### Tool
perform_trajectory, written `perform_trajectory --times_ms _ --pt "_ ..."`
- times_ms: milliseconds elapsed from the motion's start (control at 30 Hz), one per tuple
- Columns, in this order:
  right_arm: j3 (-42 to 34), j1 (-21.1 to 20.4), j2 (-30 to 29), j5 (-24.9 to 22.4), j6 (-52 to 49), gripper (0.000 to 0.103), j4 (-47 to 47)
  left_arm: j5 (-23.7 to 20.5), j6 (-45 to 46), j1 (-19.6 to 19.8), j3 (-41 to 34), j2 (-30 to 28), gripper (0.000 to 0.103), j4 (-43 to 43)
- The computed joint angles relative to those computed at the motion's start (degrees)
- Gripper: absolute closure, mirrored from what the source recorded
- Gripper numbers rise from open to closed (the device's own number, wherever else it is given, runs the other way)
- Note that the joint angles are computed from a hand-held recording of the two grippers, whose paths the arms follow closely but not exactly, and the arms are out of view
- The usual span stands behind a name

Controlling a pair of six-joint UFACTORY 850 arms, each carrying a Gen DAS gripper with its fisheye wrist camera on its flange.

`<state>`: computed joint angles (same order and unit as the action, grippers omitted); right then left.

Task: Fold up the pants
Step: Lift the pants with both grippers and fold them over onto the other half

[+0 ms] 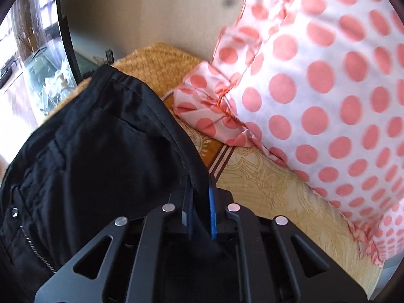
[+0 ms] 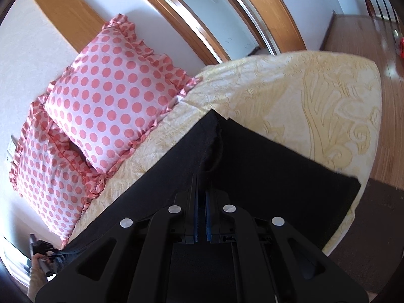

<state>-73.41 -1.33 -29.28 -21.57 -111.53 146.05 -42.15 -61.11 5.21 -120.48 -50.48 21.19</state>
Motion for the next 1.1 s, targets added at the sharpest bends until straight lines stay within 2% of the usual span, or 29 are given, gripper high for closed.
perform_trajectory --times_ms 67,100,200,300,400,433,500,600,733,800,867,900,967,1000,1033,1067,1100 --pt "-0.1 -0.2 0.23 -0.71 -1.19 0.099 0.2 5.26 -3.7 -0.54 8.24 5.71 0.094 4.09" --pt "-0.18 -0.4 0.33 -1.13 -0.99 0.099 -0.25 9.51 -7.35 -0.68 14.22 9.66 0.094 7.68" --pt "-0.32 -0.67 0.71 -1.43 -2.48 0.099 0.25 19.09 -25.34 -2.01 32.02 22.74 0.094 24.92" --pt "0.12 -1.48 1.38 -2.33 -2.21 0.099 0.02 23.72 -43.33 -3.53 46.37 34.65 0.094 41.51" --pt "1.18 -1.92 2.27 -2.47 -4.1 0.099 2.26 22.08 -61.32 -6.14 57.51 43.6 0.094 58.01" --pt "1.85 -2.15 2.75 -2.48 -5.14 0.099 3.5 19.51 -67.31 -8.16 62.54 47.45 0.094 62.55" --pt "2.78 -2.49 3.39 -1.74 -6.65 0.099 5.37 14.72 -77.95 -11.34 69.75 51.65 0.094 69.79" --pt "3.09 -2.78 3.48 0.52 -6.64 0.099 5.85 11.44 -82.78 -14.16 76.15 53.68 0.094 68.32" --pt "2.56 -3.21 2.59 2.1 -0.45 0.099 -0.15 14.56 -91.88 -13.48 81.81 54.61 0.092 71.01" --pt "2.3 -3.46 2.21 1.96 4.0 0.099 -4.68 14.92 -96.75 -13.4 83.74 55.11 0.084 74.27" --pt "2.44 -3.78 2.26 1.51 7.77 0.098 -8.24 13.4 -101.28 -13.51 84.87 55.89 0.052 76.55" --pt "2.48 -4.06 2.25 0.91 10.86 0.098 -11.05 12.46 -104.09 -13.46 85.52 56.68 0.044 78.05" --pt "2.33 -4.28 2.18 0.29 15.09 0.09 -14.87 10.94 -107.34 -13.22 86.33 58.07 0.029 79.27" --pt "2.4 -4.37 2.19 0.03 16.04 0.073 -15.67 11.19 -107.53 -12.51 86.41 58.59 0.028 79.08" --pt "2.43 -4.37 2.2 0.1 16.72 0.047 -16.18 11.72 -107.33 -11.82 86.33 58.86 0.028 78.86" --pt "2.55 -4.36 2.24 -0.01 16.84 0.036 -16.15 13.1 -107.45 -10.63 86.37 59.21 0.028 79.17" --pt "2.67 -4.32 2.26 -0.24 16.74 0.033 -16.26 15.33 -107.9 -8.88 86.38 59.4 0.028 79.47"
